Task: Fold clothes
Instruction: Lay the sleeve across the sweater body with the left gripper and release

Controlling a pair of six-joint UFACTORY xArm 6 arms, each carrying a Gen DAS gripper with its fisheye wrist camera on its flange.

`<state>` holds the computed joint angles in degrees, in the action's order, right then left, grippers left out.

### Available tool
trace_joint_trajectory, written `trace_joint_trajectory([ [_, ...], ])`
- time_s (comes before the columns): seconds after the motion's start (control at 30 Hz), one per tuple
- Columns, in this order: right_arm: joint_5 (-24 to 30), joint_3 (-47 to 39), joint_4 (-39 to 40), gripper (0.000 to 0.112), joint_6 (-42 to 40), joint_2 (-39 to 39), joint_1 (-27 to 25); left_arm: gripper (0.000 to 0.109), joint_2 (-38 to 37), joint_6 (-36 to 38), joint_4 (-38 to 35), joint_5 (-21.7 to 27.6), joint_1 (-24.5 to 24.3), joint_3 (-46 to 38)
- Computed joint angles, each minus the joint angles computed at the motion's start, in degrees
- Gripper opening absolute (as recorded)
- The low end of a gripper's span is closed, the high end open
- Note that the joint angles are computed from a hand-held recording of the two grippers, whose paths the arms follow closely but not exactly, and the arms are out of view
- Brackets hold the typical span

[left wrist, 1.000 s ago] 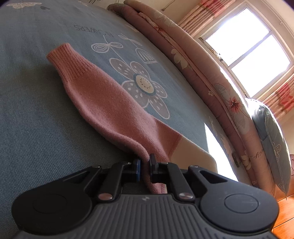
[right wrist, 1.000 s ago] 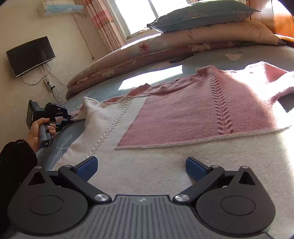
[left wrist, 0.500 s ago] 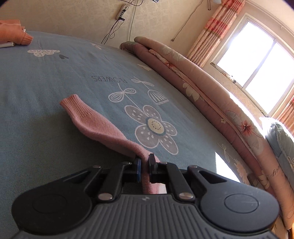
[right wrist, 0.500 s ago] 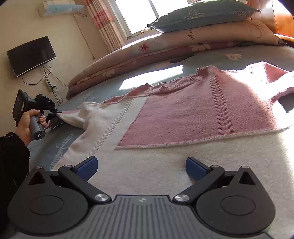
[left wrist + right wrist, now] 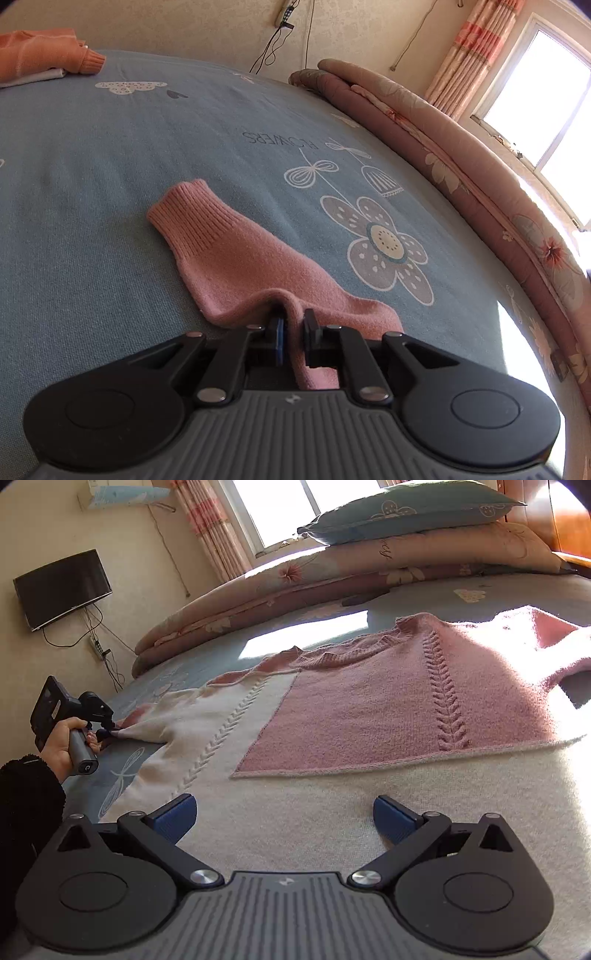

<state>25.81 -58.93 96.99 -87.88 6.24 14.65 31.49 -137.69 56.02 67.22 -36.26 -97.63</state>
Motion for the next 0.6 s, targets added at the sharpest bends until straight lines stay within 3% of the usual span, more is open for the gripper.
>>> trace_joint_trajectory([
  [0.07, -0.22, 0.05, -0.32, 0.103, 0.20, -0.06, 0.09, 0.014, -2.00, -1.01, -0.11, -1.71, -0.19, 1.65],
  [0.1, -0.44, 0.07, -0.53, 0.103, 0.38, -0.11, 0.22, 0.022, -3.03, -1.10, -0.26, -3.25, -0.21, 2.50],
  [0.2, -0.79, 0.05, -1.51, 0.103, 1.37, -0.20, 0.35, 0.048, -5.44, 3.01, 0.18, -12.83, -0.27, 4.27],
  [0.33, -0.89, 0.10, -2.63, 0.103, 3.09, -0.34, 0.33, 0.071, -1.94, 10.09, -0.73, -28.90, -1.11, 0.37],
  [0.4, -0.61, 0.16, -2.99, 0.103, 3.74, -0.41, 0.16, 0.072, 1.83, 16.64, -5.37, -37.06, -0.92, -3.25],
  [0.5, -0.63, 0.30, -3.77, 0.103, 4.77, -0.63, 0.17, 0.072, 10.34, 29.29, -15.78, -39.19, -2.18, -13.32],
  [0.6, -0.85, 0.33, -4.48, 0.103, 5.29, -0.71, 0.29, 0.072, 17.80, 37.31, -22.21, -34.77, -3.13, -23.71],
])
